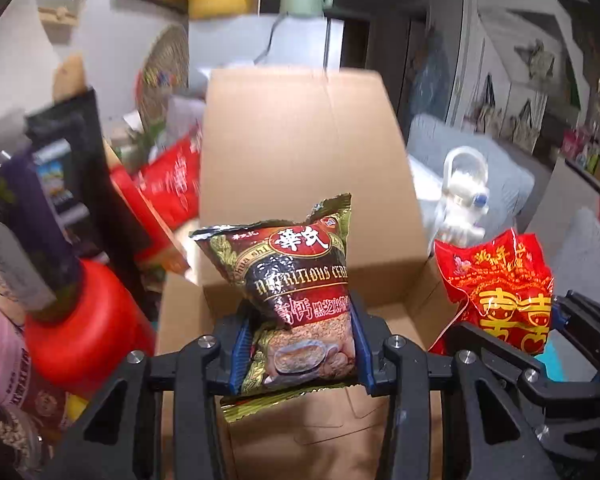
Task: Organize snacks
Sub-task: 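Carry both bags over the cardboard box and open both tools to drop them inside, then raise both open tools out of the box and back from it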
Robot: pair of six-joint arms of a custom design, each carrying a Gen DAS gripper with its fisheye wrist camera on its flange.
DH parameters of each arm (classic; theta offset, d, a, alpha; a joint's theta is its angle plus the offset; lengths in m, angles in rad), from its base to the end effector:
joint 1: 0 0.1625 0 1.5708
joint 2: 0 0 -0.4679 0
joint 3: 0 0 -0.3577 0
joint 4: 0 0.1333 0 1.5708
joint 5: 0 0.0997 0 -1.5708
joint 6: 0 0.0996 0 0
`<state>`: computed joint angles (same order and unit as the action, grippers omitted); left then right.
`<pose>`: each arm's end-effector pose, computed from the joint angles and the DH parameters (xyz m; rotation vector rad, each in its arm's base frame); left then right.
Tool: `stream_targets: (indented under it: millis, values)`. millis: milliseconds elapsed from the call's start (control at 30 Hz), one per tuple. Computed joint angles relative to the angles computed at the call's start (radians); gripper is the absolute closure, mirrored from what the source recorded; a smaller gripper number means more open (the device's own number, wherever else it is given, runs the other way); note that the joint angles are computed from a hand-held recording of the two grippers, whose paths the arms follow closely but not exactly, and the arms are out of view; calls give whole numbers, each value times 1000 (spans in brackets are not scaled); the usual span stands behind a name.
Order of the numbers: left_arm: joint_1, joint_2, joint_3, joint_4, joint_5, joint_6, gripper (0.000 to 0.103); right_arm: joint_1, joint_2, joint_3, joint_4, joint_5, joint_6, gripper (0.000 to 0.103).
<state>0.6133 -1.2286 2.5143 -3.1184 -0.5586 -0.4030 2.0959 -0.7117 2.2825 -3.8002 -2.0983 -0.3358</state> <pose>-0.1753 -0.3896 0.2348 0.4680 2.2579 -1.0372 0.3155 -0.3787 0.1034 0.8442 -2.3984 0.9260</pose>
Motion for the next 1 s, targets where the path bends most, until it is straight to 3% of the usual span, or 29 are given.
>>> stream_targets:
  millis: [300,400,533,700,733,800,833,1000]
  values:
    - [66,49,-49,106,-12,-40,61,-44,26,-30,94,-31,58,44]
    - [75,69,-64,130,-3,-44,61,-45,44,-43,98,-71,57,44]
    - [109,60,-94,200,-65,-69,60,-50,45,-41,79,-69,57,44]
    - [118,59,-117,303,-64,-133,60,-54,34,-44,113,-69,77,42]
    - [112,56,-109,290,-53,-133,57,-55,34,-44,117,-72,82,36]
    - [103,54,-107,307,-28,-150,39,-54,32,-45,117,-85,87,35]
    - [101,51,-105,306,-27,-149,23,-53,31,-44,118,-93,87,35]
    - [87,35,-100,310,-35,-155,21,-36,30,-39,90,-134,71,35]
